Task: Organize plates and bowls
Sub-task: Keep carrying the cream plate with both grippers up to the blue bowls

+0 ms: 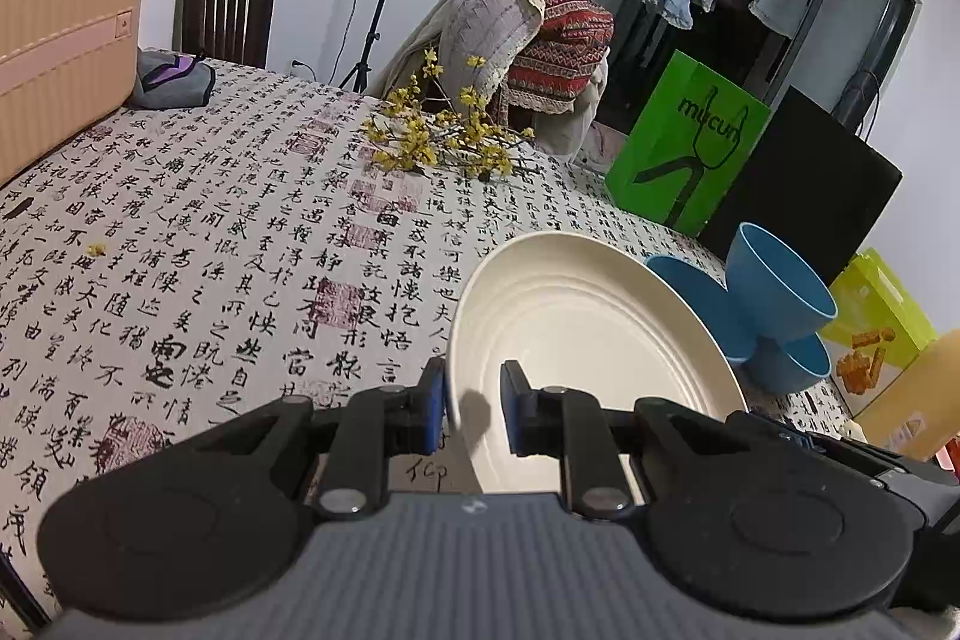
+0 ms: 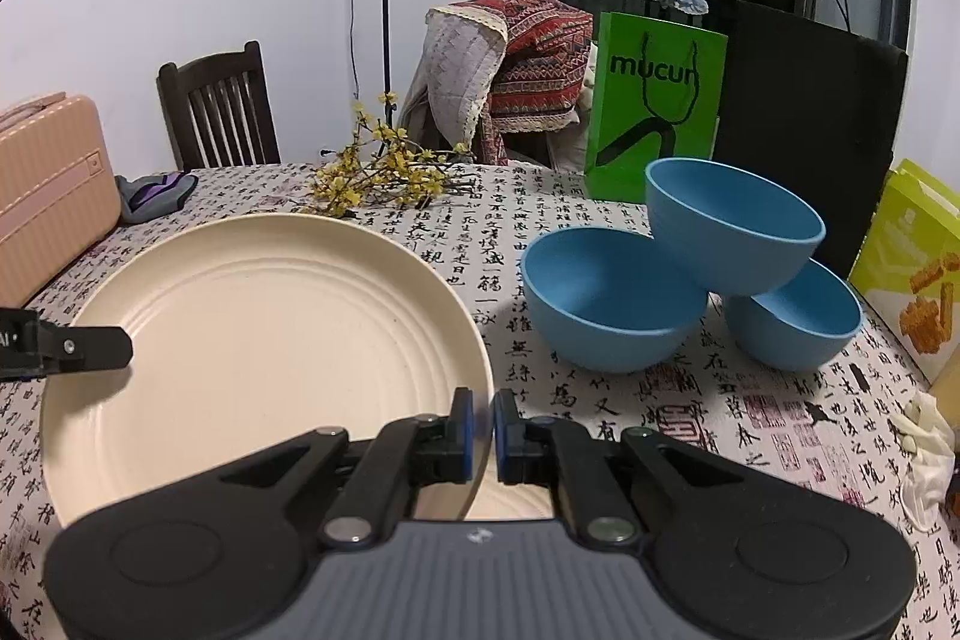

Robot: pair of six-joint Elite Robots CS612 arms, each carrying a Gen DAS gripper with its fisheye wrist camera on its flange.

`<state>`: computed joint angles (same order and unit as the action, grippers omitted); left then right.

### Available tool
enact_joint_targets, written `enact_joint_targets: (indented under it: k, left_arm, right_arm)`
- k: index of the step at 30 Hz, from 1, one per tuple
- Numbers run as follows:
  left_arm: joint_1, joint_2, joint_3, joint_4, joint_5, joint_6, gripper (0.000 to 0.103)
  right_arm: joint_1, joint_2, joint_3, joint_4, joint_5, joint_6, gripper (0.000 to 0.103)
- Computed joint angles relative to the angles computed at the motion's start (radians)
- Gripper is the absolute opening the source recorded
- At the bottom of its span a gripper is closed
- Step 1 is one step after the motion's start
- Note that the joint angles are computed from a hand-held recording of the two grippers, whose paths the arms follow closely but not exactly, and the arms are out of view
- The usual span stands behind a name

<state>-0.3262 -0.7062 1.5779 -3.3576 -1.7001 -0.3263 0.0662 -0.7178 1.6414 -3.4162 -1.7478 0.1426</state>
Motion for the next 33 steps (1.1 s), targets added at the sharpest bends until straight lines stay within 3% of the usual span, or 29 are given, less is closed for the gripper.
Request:
enact_joint_targets:
  k: [33]
  left_arm:
    - [-0.027, 0.012, 0.027, -0.005, -0.043, 0.056, 0.019]
  right_arm:
    - [-0.020, -0.011, 0.107, -0.113, -0.033, 0.076, 0.007]
